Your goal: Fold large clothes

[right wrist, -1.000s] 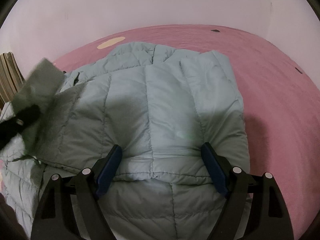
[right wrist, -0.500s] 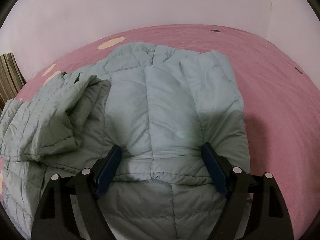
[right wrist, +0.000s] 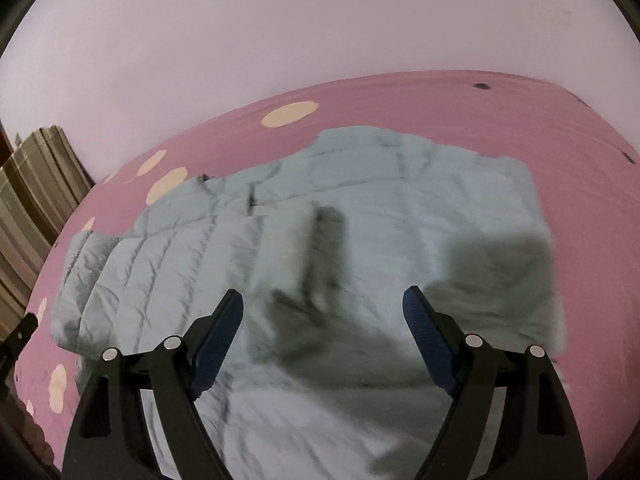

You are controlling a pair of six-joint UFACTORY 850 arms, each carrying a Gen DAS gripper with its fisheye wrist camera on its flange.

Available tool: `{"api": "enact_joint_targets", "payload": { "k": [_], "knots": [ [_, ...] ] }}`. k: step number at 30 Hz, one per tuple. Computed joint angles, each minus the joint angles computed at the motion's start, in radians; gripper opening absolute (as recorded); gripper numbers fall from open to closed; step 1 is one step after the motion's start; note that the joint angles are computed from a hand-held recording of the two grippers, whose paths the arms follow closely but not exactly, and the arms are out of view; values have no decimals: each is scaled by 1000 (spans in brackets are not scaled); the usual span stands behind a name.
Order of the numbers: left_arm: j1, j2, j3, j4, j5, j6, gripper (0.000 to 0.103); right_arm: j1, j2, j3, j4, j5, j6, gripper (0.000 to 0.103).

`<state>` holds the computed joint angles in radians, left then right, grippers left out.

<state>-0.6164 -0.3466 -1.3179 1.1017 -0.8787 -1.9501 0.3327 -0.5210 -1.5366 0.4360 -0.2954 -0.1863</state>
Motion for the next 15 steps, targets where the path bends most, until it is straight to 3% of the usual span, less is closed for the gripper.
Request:
{"api": "enact_joint_targets", "payload": {
  "k": [1, 2, 3, 6, 12, 15],
  "knots": [
    [5, 6, 12, -1, -2, -2, 71, 7, -23, -27, -4, -17, 7, 80],
    [8, 5, 14, -4, -3, 5, 71, 9, -42, -49, 10, -42, -3, 63],
    [9, 9, 19, -8, -4, 9, 71, 11, -73, -87, 15, -93, -3, 37],
    [15, 14, 28, -18, 4, 17, 71, 12, -97, -112, 55, -145, -25, 22],
    [26, -18, -28, -1, 20, 42, 71, -18, 1, -36, -75, -22, 65, 21],
    [30, -77, -105, -11, 27, 97, 71, -51, 8, -42, -182, -15, 135, 21]
  ]
}}
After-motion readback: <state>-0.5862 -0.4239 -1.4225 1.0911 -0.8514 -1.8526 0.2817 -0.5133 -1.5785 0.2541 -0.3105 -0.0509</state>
